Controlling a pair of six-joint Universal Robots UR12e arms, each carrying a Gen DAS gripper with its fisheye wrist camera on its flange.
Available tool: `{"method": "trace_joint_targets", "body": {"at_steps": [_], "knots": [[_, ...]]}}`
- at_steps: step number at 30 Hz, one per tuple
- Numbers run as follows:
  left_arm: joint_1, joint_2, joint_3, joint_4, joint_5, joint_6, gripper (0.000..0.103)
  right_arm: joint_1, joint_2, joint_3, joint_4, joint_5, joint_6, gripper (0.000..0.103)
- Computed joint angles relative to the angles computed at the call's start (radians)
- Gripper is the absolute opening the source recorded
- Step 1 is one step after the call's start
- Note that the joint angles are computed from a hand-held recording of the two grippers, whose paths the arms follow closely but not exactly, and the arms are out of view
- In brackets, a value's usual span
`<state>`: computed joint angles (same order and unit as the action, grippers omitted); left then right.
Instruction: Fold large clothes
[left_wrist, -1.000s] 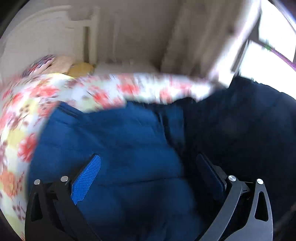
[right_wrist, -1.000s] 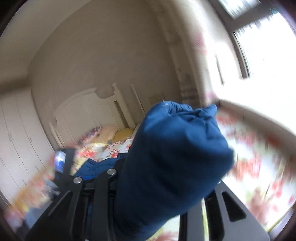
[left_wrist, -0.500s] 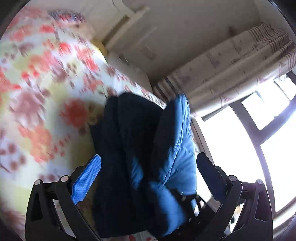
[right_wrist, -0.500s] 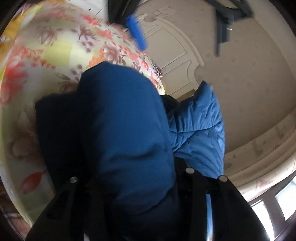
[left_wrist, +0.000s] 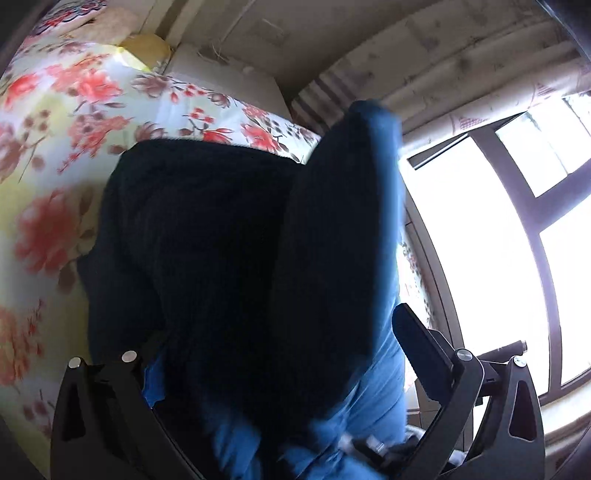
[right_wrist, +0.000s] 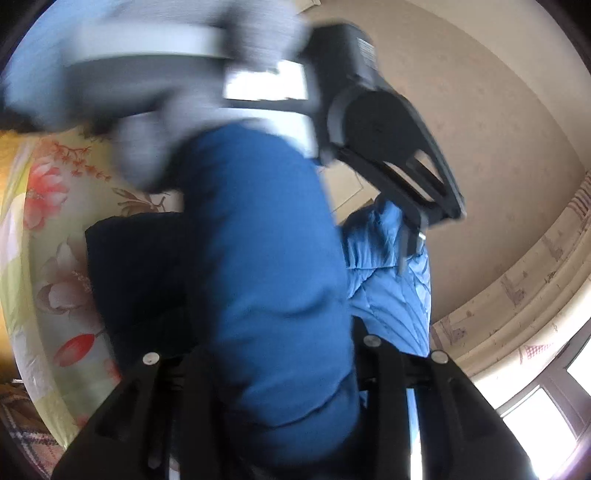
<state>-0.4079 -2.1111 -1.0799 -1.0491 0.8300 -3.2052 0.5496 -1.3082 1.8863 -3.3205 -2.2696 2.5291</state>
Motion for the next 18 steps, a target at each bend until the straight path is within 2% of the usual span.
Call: {"method": "trace_joint_targets", "body": {"at_steps": [1, 2, 3, 4, 6, 8, 10, 12, 13, 15, 18], "knots": [[-0.009, -0.015, 0.038, -0.038, 0.022, 0.008, 0.099, -0.001, 0.005, 0.003, -0.015, 0.001, -0.008, 0.032], [-0.019, -0.029, 0.071, -0.065, 0.067, 0.006, 0.089, 0.0, 0.009, 0.003, -0.028, 0.0, -0.022, 0.033], [-0.027, -0.041, 0.097, -0.093, 0.105, -0.004, 0.073, 0.0, 0.011, 0.004, -0.035, 0.002, -0.038, 0.042], [-0.028, -0.048, 0.109, -0.108, 0.112, -0.006, 0.069, 0.0, 0.006, 0.01, -0.024, 0.011, -0.051, 0.059], [-0.025, -0.044, 0.096, -0.076, 0.113, -0.014, 0.053, 0.002, -0.011, 0.035, -0.03, 0.028, -0.065, 0.073], [-0.018, -0.03, 0.064, -0.032, 0.097, -0.019, 0.047, 0.001, -0.045, 0.079, -0.061, 0.035, -0.009, 0.082], [-0.013, -0.019, 0.038, -0.004, 0.09, -0.013, 0.046, -0.02, -0.105, 0.16, -0.103, 0.054, 0.152, 0.087], [-0.013, -0.019, 0.034, 0.007, 0.089, -0.018, 0.045, -0.046, -0.15, 0.221, -0.075, 0.047, 0.318, 0.087], [-0.015, -0.018, 0.035, 0.007, 0.094, -0.018, 0.045, -0.055, -0.163, 0.237, -0.043, 0.043, 0.366, 0.087], [-0.02, -0.01, 0.033, 0.011, 0.111, -0.019, 0.044, -0.072, -0.177, 0.266, 0.0, 0.049, 0.389, 0.087], [-0.026, -0.002, 0.026, 0.026, 0.137, -0.02, 0.04, -0.075, -0.184, 0.265, -0.001, 0.052, 0.424, 0.087]]}}
